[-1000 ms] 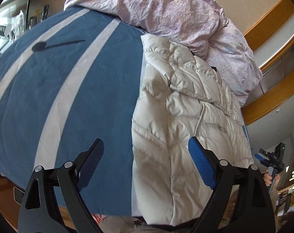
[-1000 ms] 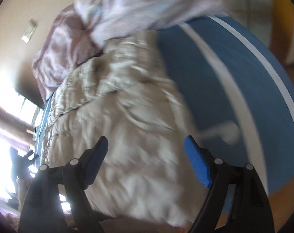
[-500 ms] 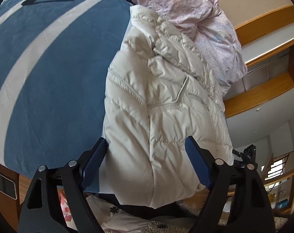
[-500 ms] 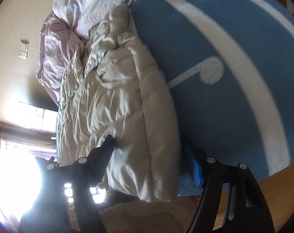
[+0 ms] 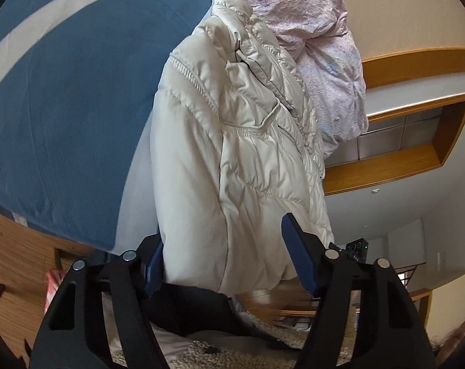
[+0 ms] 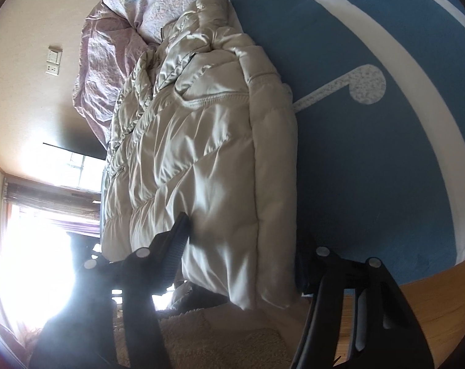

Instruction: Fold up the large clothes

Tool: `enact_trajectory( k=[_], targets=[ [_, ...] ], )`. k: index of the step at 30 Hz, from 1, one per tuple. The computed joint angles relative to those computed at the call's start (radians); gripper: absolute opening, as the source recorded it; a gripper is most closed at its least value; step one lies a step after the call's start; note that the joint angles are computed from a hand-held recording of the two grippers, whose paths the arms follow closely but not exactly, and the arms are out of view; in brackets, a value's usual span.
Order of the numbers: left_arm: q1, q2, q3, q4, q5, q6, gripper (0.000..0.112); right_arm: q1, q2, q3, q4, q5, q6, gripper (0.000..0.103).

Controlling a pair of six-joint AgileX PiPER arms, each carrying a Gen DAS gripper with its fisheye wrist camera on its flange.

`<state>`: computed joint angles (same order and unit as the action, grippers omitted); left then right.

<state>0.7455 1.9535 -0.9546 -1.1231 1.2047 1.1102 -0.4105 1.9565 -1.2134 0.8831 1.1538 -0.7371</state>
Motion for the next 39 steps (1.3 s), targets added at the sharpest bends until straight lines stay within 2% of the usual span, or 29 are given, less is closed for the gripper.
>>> enact_trajectory(
  k=[4, 6, 11, 13, 16, 21, 31, 35, 39],
  targets=[
    [-0.022, -0.024, 0.016, -0.007, -0.034, 0.0, 0.068, -0.001, -0.002, 0.018, 0.013, -0.004, -0.023, 0.058],
    [-0.033, -0.032, 0.019, -0.002, -0.05, -0.012, 0.063, 0.003, -0.007, 0.028, 0.016, -0.007, -0.031, 0.055],
    [-0.029, -0.026, 0.02, 0.001, -0.082, -0.056, 0.029, -0.006, -0.02, 0.06, 0.038, -0.013, -0.061, 0.033],
    [-0.02, -0.024, 0.019, -0.009, -0.077, -0.057, 0.022, -0.008, -0.033, 0.073, 0.046, -0.026, -0.064, 0.024],
    [-0.023, -0.052, 0.031, -0.019, -0.092, -0.045, 0.016, -0.005, -0.066, 0.089, 0.067, -0.046, -0.084, 0.019],
    [-0.02, -0.083, 0.015, -0.062, -0.074, -0.035, 0.013, -0.001, -0.126, 0.107, 0.106, -0.084, -0.095, 0.016],
    [-0.057, -0.097, -0.126, -0.235, -0.026, -0.063, 0.012, -0.021, -0.179, 0.07, 0.386, -0.111, -0.188, 0.016],
    [-0.109, -0.083, -0.223, -0.297, -0.054, -0.106, 0.012, 0.024, -0.167, -0.019, 0.438, -0.168, -0.159, 0.016],
    [-0.159, -0.046, -0.352, -0.338, -0.093, -0.156, 0.012, 0.102, -0.133, -0.144, 0.441, -0.28, -0.095, 0.016]
  ],
)
